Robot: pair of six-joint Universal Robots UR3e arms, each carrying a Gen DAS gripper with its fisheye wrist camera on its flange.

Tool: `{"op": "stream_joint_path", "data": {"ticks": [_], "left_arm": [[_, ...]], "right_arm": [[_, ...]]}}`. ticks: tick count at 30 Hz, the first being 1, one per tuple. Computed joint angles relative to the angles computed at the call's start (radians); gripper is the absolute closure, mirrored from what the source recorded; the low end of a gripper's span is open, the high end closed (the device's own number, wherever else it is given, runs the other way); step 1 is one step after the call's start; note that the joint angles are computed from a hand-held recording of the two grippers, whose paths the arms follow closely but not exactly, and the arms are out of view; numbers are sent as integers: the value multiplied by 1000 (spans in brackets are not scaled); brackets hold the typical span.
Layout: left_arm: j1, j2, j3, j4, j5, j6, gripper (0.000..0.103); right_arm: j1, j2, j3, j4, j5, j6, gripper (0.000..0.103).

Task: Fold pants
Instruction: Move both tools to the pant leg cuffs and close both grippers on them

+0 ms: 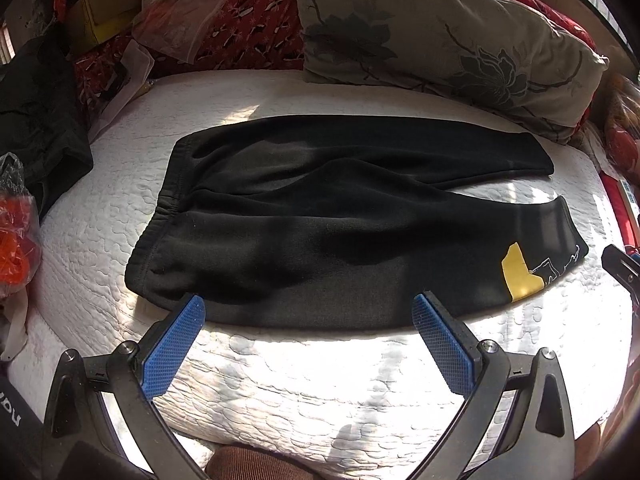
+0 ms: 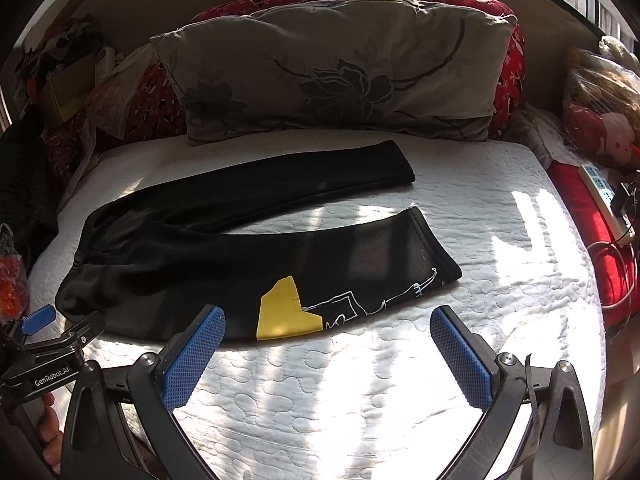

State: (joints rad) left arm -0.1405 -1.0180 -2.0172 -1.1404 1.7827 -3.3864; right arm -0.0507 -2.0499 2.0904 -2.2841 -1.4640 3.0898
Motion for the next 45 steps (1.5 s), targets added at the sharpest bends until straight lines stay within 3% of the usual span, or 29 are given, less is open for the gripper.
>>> {"op": "stream_joint_path", "data": {"ticks": [10,24,28,32,34,38,45], "left_arm": [[104,-62,13,65,-46,52,0],[81,-26,1,34,-53,29,0],[119,-21,17,11,-64,56,0],[248,-56,79,-28,-105,159,0],[351,-119,165,-91,-164,243,0],[551,-316,390,-226,-296,369,0],[692,-733,788,-451,-399,371,0]], "right_arm": [[26,170,-116,-92,-67,6,0],[118,113,-23,-136,-121,49,0],[82,100,-22,-115,-85,26,0],[-13,149,-73,-86,1,-25,0],[-58,224,-128,-93,27,-66,0],[-77,476,-353,-66,-21,-121,1],[-154,887,-891,223,123,-139,2]]}}
